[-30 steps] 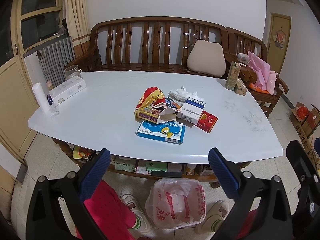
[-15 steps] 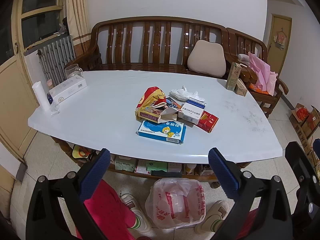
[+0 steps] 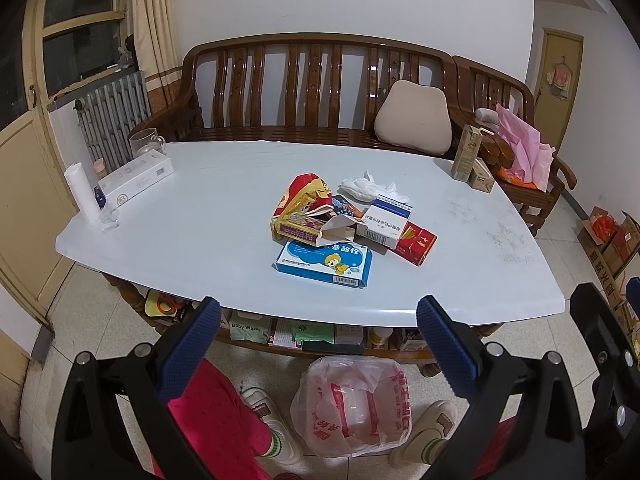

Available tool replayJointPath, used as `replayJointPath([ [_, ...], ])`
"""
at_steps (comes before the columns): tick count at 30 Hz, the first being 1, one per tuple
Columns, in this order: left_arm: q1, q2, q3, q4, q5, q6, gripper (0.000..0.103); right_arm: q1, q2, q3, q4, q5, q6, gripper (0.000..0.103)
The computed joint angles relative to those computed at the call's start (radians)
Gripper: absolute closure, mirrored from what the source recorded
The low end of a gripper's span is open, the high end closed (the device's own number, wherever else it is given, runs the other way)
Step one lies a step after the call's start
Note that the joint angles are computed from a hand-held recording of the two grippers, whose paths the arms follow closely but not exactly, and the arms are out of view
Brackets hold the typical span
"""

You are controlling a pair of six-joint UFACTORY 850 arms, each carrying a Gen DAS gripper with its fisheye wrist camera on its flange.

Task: Collect trash

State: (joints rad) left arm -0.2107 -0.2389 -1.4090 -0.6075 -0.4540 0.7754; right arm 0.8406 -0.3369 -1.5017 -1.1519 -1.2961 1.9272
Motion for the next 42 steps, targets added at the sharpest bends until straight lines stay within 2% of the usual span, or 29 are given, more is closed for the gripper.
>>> replayJointPath([
  [22,0.006,-0.013,-0.011,0.017,0.009,-0.013,0.007,0.001,-0.01,-0.011,0.002,0.002,-0.004,0.006],
  [24,0.012,-0.027,-0.029,0.015,-0.012,0.001,0.007,-0.003,-0.028,-0.021,-0.003,0.024,-0.003,0.006],
  [25,0.017,-0.037,-0.043,0.005,-0.034,0.022,0.007,-0.004,-0.017,-0.007,-0.008,0.042,-0.002,0.006],
  [28,0.052,-0.103,-0.136,-0.07,-0.214,0.169,0.007,-0.014,0.015,0.037,-0.04,0.109,-0.006,0.006],
  [29,0.06,-0.139,-0.191,-0.042,-0.299,0.168,0.007,-0.024,0.032,0.057,-0.046,0.154,-0.022,0.006],
  [31,0.067,-0.194,-0.28,0.038,-0.394,0.133,0.007,-0.052,0.058,0.079,-0.023,0.246,-0.066,0.006],
  [33,0.068,-0.215,-0.319,0.077,-0.41,0.139,0.007,-0.086,0.095,0.116,0.002,0.362,-0.098,0.006],
  [35,0.072,-0.25,-0.38,0.111,-0.445,0.148,0.007,-0.112,0.112,0.126,0.021,0.42,-0.14,0.006],
  [37,0.083,-0.306,-0.476,0.121,-0.538,0.13,0.007,-0.139,0.119,0.119,0.066,0.436,-0.22,0.006],
  [38,0.088,-0.357,-0.562,0.125,-0.613,0.096,0.007,-0.156,0.126,0.117,0.086,0.45,-0.268,0.006],
  [42,0.085,-0.512,-0.836,0.151,-0.794,-0.015,0.007,-0.187,0.132,0.086,0.084,0.397,-0.364,0.006],
])
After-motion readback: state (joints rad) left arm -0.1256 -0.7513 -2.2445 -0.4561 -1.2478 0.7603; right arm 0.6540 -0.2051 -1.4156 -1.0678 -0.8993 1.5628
